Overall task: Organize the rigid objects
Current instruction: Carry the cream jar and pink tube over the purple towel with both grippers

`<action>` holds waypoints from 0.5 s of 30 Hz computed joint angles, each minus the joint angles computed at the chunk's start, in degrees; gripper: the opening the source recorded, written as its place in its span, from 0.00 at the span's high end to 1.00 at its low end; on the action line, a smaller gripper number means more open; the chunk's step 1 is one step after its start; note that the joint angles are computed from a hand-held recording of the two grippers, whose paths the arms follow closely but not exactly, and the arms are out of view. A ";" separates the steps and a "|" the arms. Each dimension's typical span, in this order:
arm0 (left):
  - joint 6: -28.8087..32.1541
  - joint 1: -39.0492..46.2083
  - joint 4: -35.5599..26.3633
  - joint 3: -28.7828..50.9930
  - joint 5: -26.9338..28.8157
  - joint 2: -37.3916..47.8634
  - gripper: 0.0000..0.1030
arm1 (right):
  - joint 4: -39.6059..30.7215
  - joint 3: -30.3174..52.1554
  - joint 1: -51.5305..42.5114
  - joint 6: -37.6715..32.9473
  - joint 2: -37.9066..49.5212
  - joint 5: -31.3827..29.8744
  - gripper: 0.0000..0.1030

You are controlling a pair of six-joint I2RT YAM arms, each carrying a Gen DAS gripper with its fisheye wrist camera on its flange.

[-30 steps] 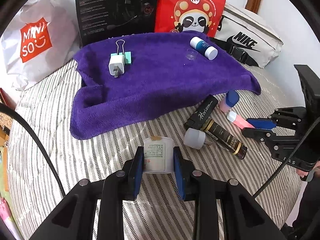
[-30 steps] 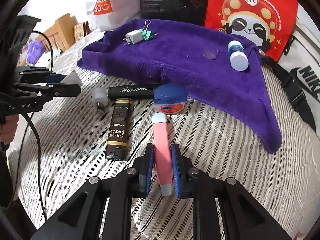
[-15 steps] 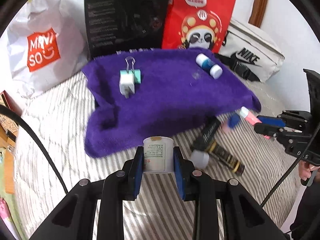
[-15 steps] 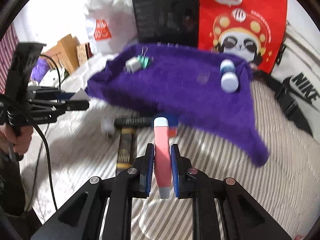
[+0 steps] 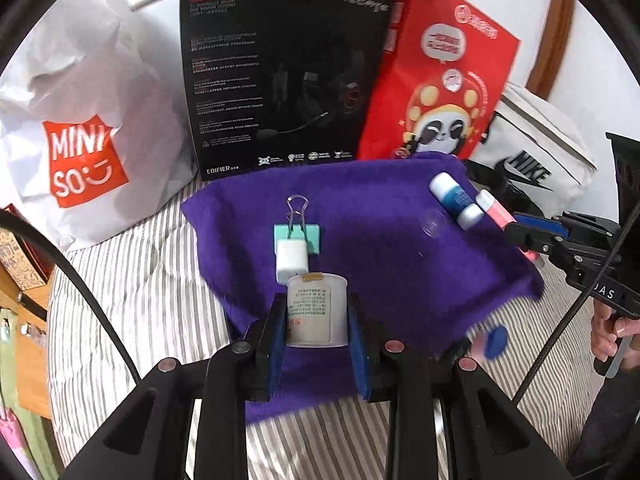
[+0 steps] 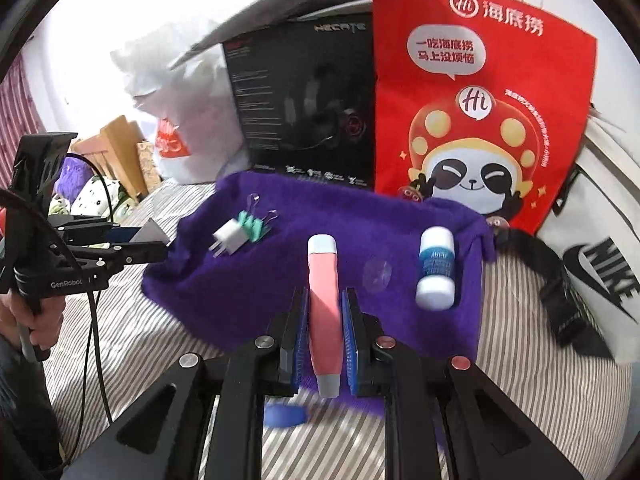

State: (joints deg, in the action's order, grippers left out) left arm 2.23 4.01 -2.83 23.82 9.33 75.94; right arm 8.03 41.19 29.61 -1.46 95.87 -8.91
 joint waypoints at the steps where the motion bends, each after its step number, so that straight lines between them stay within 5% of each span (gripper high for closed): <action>1: -0.05 -0.05 0.85 0.87 -0.13 2.01 0.74 | -0.18 1.45 -0.39 -0.36 1.59 -0.02 0.84; 8: -0.27 0.25 5.62 6.07 0.62 14.37 0.74 | -1.99 8.83 -2.97 -1.96 11.17 -0.57 0.84; 15: 1.40 0.95 8.10 3.32 1.08 15.47 0.74 | 0.47 6.88 -3.85 -2.27 14.27 -1.09 0.84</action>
